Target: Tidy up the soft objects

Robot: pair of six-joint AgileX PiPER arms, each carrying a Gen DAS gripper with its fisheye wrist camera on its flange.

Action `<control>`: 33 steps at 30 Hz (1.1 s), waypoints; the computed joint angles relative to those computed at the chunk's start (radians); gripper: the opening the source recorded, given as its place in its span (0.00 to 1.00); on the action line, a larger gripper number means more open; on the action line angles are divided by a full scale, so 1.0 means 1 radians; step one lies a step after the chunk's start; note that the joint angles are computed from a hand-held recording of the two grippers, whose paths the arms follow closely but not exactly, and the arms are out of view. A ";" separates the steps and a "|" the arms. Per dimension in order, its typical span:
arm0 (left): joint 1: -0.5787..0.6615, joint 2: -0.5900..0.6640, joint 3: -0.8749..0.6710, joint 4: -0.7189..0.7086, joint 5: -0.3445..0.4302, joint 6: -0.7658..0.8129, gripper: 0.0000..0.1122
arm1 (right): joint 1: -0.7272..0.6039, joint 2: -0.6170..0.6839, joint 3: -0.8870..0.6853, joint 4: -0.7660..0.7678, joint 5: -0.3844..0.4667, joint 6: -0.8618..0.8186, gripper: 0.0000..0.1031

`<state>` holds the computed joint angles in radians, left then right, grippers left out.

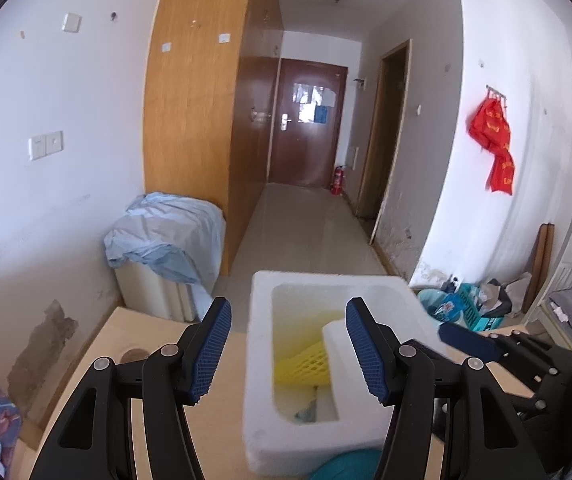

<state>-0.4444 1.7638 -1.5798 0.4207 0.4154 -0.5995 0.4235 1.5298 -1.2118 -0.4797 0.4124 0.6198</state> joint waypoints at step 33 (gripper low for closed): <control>-0.520 -0.620 0.649 0.608 0.297 -0.719 0.55 | 0.689 -0.562 0.464 -0.532 0.547 0.821 0.44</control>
